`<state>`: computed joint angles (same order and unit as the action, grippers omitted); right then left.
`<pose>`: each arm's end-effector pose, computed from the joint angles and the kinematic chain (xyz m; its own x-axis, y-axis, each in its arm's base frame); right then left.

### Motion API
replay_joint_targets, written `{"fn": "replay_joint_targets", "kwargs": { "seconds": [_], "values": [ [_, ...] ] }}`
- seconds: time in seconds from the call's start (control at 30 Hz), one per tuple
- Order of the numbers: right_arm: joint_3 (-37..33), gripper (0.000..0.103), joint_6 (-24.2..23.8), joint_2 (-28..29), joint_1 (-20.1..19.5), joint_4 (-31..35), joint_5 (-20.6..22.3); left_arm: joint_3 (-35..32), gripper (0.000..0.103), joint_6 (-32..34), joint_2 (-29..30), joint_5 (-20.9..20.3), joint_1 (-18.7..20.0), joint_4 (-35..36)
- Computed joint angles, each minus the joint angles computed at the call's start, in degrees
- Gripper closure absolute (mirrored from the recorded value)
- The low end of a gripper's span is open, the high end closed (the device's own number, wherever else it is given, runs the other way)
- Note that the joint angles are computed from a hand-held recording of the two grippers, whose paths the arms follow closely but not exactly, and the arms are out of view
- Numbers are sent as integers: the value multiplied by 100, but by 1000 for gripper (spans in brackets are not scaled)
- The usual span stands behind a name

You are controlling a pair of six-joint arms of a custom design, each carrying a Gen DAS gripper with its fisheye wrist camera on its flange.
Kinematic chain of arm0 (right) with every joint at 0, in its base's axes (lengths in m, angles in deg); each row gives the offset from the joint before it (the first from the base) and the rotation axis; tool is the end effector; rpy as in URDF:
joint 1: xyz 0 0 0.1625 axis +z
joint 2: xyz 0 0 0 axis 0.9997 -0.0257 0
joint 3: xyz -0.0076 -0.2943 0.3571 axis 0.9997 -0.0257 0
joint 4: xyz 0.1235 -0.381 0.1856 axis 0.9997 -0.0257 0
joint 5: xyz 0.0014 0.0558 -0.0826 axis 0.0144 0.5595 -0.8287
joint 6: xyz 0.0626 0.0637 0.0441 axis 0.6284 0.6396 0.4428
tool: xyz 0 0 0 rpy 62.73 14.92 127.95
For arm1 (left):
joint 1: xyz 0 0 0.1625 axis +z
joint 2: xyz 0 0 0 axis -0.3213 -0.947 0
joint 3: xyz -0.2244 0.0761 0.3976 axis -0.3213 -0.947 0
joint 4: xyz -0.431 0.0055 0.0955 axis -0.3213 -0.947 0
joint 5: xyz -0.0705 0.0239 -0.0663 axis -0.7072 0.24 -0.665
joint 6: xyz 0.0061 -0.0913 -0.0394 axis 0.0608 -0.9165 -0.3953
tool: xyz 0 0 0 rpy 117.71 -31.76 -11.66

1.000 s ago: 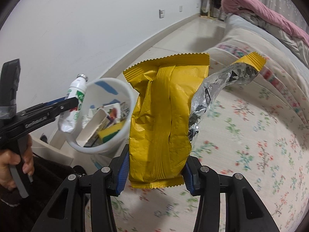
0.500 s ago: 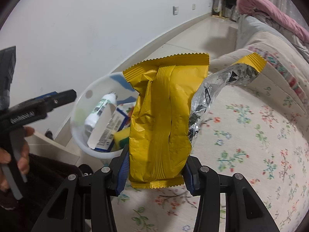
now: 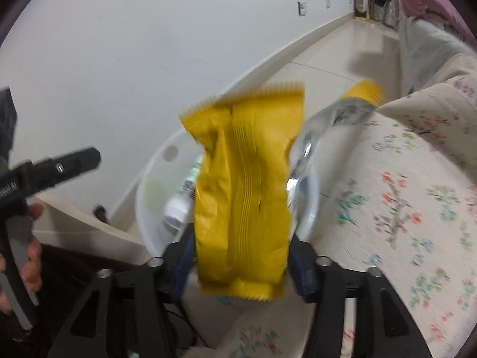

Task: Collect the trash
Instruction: 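Carry the AD bottle and yellow snack bag over the bin with both grippers, then open both grippers to drop the bottle and snack bag into the bin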

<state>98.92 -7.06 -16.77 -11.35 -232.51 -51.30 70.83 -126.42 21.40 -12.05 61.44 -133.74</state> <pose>-0.0142 -0.5573 0.1979 -0.7836 -0.4111 0.4658 -0.5296 0.8339 -0.1551 -0.2613 -0.5199 -0.0367 -0.8599 -0.1590 -0.4850 0.1452 0.8348 -0.5311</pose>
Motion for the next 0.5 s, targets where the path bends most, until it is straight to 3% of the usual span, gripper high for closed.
{"fn": "replay_joint_targets", "kwargs": {
  "seconds": [0.03,0.37,0.5],
  "values": [
    [-24,12,10,-15,-42,55,140,2,1,-13,0,-9,-6,-7],
    [132,12,12,-471,-111,-331,137,-113,1,85,90,55,-95,269],
    [314,12,20,-773,-110,-657,-101,-194,1,143,180,194,-270,577]
  ]
}}
